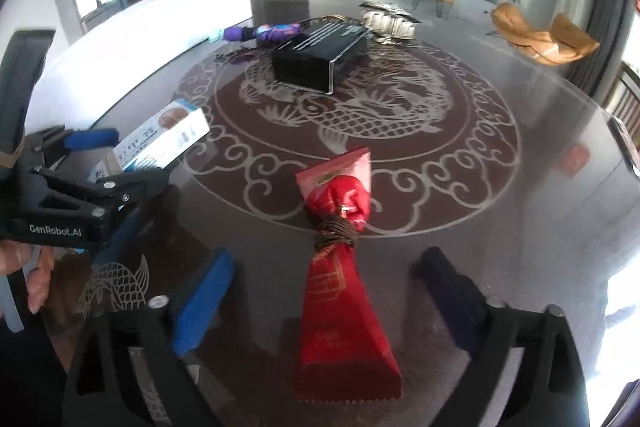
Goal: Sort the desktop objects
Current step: 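Carry nail cream box and red packet into the enclosure and open both tools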
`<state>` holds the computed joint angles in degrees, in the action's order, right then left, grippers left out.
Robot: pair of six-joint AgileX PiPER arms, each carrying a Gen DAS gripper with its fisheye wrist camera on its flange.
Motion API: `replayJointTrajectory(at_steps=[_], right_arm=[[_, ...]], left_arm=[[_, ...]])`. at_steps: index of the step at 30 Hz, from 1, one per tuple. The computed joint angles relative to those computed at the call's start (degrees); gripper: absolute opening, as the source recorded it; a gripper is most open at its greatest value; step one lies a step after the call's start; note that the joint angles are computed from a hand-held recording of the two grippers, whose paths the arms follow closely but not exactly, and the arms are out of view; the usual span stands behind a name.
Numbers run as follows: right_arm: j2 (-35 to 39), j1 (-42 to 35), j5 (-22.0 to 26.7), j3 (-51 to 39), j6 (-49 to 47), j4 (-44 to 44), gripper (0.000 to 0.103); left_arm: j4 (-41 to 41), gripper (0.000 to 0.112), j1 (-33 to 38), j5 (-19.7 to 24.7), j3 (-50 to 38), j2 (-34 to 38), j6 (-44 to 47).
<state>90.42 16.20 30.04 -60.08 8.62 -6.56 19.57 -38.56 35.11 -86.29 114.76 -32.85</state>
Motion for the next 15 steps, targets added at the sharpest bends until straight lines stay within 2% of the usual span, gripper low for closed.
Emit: replayJointTrajectory(at_steps=[15], right_arm=[[-0.2,-0.24,0.36,0.17,-0.58,0.7,0.103]], left_arm=[[-0.19,0.103,0.15,0.42,-0.9,0.66,0.39]])
